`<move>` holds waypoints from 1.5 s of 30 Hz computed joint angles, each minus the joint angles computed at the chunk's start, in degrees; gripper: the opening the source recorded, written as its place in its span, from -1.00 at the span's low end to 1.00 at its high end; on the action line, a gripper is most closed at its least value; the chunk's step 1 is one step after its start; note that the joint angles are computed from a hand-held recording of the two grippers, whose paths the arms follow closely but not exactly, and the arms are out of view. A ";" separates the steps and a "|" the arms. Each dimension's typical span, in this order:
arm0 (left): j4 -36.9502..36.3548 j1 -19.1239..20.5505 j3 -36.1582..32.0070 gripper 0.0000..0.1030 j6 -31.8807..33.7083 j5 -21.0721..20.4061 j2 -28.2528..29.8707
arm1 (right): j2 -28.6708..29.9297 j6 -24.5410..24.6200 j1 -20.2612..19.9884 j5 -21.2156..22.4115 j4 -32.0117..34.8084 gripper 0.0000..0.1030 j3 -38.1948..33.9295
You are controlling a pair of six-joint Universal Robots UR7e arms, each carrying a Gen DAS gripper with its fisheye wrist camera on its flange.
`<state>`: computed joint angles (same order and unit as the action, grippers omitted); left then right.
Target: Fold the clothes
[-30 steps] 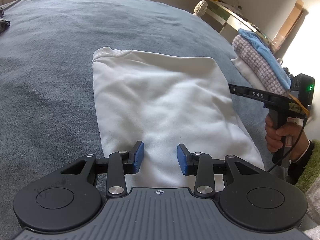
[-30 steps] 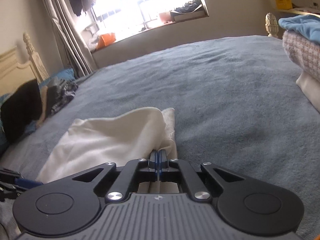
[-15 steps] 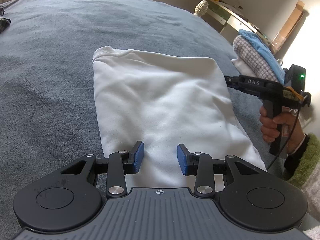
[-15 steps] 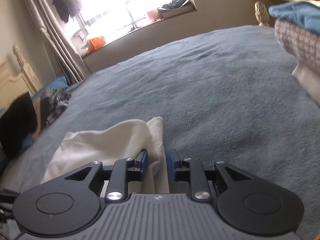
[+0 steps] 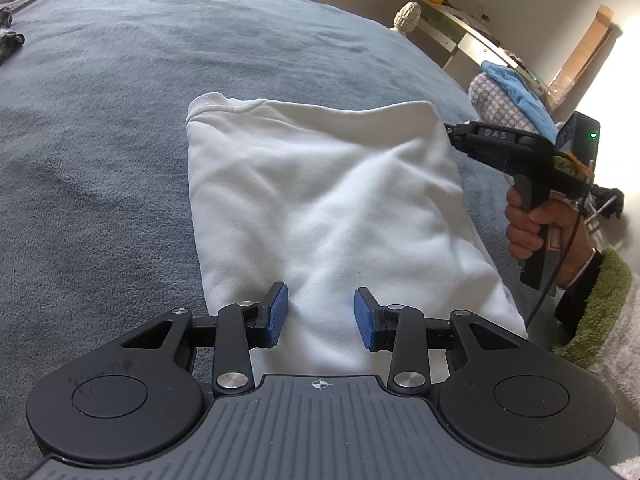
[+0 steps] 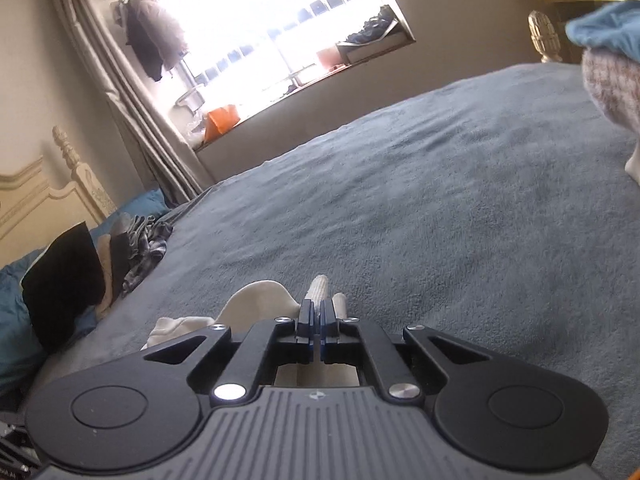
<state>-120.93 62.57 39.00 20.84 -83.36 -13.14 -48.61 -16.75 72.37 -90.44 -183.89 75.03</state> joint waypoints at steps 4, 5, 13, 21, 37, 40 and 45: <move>-0.20 -0.05 0.25 -0.30 0.03 0.12 -0.09 | -0.27 2.20 -0.46 -0.15 -0.09 -0.98 0.60; -0.17 -0.06 0.17 -0.30 0.03 0.14 -0.03 | -0.45 2.65 -0.52 -0.22 -0.26 -0.97 0.96; -0.06 0.04 0.07 -0.30 -0.19 -0.07 -0.07 | -6.47 13.61 -2.29 1.57 -4.32 -0.92 9.89; 0.05 0.17 -0.12 -0.30 -0.45 -0.54 -0.01 | -18.95 21.95 -3.00 5.46 -1.57 -0.52 29.21; -4.44 0.29 7.60 -0.30 -1.04 -0.92 -4.85 | -20.59 16.90 6.81 -14.81 -0.36 -0.37 37.29; -4.73 0.25 8.52 -0.30 -0.73 -0.83 -5.31 | -19.63 19.75 6.34 -15.16 0.24 -0.37 36.25; -5.27 0.33 9.44 -0.30 -0.87 -0.89 -5.81 | -19.32 24.40 4.72 -12.36 -1.94 -0.48 36.84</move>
<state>-126.20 62.91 48.44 19.97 -84.25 -18.96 -67.92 7.64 77.10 -102.79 -185.83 111.87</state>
